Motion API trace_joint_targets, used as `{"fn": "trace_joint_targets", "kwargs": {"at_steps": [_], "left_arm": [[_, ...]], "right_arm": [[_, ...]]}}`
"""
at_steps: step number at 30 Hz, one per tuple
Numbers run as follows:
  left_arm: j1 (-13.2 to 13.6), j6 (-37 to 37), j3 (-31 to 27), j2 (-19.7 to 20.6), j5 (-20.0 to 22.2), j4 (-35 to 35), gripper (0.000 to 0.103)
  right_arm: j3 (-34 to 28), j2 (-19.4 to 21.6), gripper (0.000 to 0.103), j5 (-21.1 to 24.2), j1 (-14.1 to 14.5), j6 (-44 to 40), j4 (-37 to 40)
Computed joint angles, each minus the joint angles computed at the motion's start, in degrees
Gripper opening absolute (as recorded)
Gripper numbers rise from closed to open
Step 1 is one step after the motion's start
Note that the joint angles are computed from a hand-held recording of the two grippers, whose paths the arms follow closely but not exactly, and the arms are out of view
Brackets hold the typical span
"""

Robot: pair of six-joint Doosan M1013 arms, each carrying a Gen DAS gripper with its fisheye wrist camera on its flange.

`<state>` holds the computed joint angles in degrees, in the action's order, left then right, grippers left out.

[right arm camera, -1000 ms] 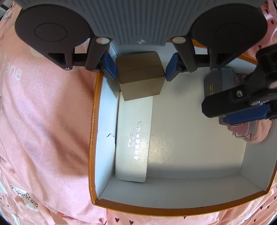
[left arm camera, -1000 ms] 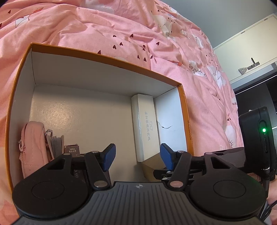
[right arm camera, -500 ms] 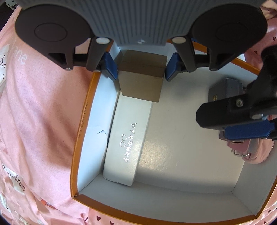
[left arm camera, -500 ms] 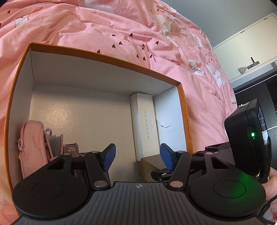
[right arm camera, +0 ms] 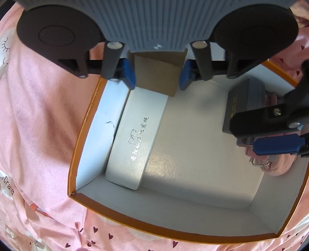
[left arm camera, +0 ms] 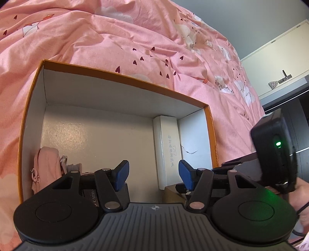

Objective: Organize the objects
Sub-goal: 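Set the tan box beside the white case and open the right tool, then withdraw both tools from the shoebox toward the plush toys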

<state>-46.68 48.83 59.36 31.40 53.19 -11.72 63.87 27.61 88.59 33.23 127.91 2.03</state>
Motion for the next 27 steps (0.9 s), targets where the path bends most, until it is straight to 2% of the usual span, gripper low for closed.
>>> {"fn": "trace_joint_targets", "kwargs": {"at_steps": [2, 3, 7, 12, 21, 25, 27], "left_arm": [[0.0, 0.3, -0.2, 0.2, 0.3, -0.1, 0.066], [0.1, 0.4, -0.3, 0.3, 0.4, -0.2, 0.066], [0.2, 0.6, -0.5, 0.6, 0.8, -0.6, 0.066], [0.3, 1.3, -0.9, 1.0, 0.9, -1.6, 0.066], [0.2, 2.8, -1.3, 1.2, 1.5, -2.1, 0.066], [-0.4, 2.8, -1.3, 0.7, 2.5, 0.1, 0.066], [-1.0, 3.0, -1.1, 0.0, 2.5, 2.9, 0.066]], "right_arm": [[0.3, 0.3, 0.018, -0.4, -0.1, -1.0, 0.3], [0.4, 0.4, 0.015, -0.7, -0.1, -1.6, 0.2], [-0.3, 1.4, 0.011, 0.1, -0.2, -4.0, 0.2], [-2.1, 3.5, 0.002, 4.0, -0.7, -7.5, 3.2], [-3.5, 4.0, 0.001, 5.1, -0.1, -8.1, 1.6], [-2.0, 2.0, 0.005, 1.6, 0.2, -6.1, 0.6], [-0.7, 0.1, 0.006, -1.7, 0.6, -4.5, -0.5]]}}
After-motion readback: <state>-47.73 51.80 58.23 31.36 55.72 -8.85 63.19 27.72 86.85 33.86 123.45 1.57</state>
